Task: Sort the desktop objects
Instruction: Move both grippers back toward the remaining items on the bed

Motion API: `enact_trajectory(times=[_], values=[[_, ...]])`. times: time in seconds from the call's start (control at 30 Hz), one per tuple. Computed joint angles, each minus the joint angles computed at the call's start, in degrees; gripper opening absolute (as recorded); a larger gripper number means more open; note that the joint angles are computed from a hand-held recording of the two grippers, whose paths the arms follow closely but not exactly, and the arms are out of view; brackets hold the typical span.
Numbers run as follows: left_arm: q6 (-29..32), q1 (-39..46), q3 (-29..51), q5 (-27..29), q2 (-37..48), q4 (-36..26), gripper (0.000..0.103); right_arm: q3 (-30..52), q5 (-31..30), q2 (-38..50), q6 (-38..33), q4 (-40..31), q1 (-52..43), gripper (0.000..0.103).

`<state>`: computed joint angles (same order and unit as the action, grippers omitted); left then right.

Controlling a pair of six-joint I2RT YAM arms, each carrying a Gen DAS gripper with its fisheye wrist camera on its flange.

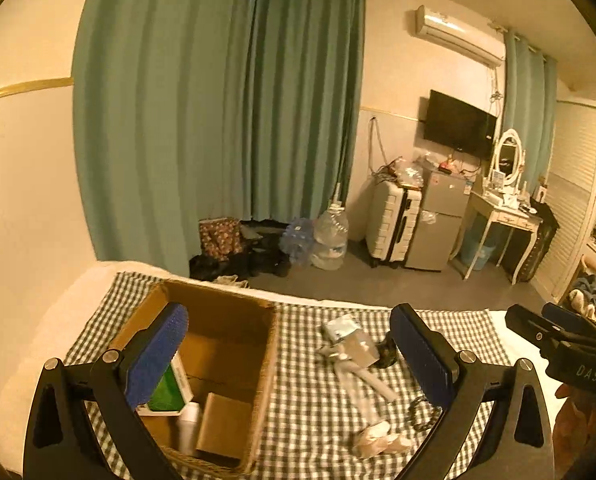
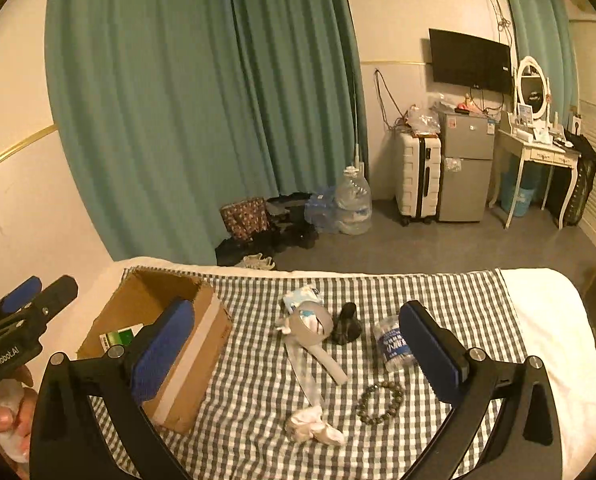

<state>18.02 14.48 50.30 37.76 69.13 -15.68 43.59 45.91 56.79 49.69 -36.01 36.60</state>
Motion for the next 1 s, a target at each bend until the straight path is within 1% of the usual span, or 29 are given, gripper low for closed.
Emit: enact_trajectory(times=[0.1, 0.2, 0.3, 0.43, 0.6, 0.67, 0.77, 0.87, 0.9, 1.0], values=[[-0.3, -2.6, -2.2, -1.5, -2.0, 1.4, 0.103, -2.0, 2.1, -3.2, -0.6, -0.7, 0.7, 0.103], [-0.1, -6.3, -4.0, -5.1, -3.4, 2.2, 0.103, -3.7, 4.4, -5.7, -1.0, -1.6, 1.5, 0.103], [0.1, -9.8, -4.9, -8.5, -2.9, 2.2, 0.103, -6.0, 3.9, -9.4, -2.4, -1.5, 0.1, 0.103], [-2.2, -13.4, -6.6, -12.6, -1.7, 4.1, 0.103, -9.3, -2.3, -14.0, -5.0, -0.7, -6.2, 0.103], [-4.1, -15.2, -7.0, -14.8, 2.2, 5.9, 0.103, -13.1, -4.3, -18.3, -8.9, -0.4, -11.3, 0.103], [-4.6, -16.0, -7.3, -15.7, 3.9, 7.1, 0.103, -14.4, -6.2, -19.5, -11.0, 0.5, -14.1, 0.103], [-5.4, -16.7, -8.9, -15.8, 5.5, 10.1, 0.103, -16.7, -12.6, -20.4, -14.8, 2.3, -20.5, 0.103], [-5.5, -17.1, -10.5, -14.4, 6.9, 12.8, 0.103, -19.7, -21.3, -21.2, -18.6, 4.9, -28.0, 0.103], [-5.1, -17.6, -10.7, -14.9, 7.6, 13.2, 0.103, -20.8, -23.6, -21.6, -19.8, 6.1, -30.2, 0.103], [-4.4, -20.1, -11.8, -18.1, 9.7, 16.0, 0.103, -23.9, -26.9, -20.7, -22.1, 10.2, -33.7, 0.103]])
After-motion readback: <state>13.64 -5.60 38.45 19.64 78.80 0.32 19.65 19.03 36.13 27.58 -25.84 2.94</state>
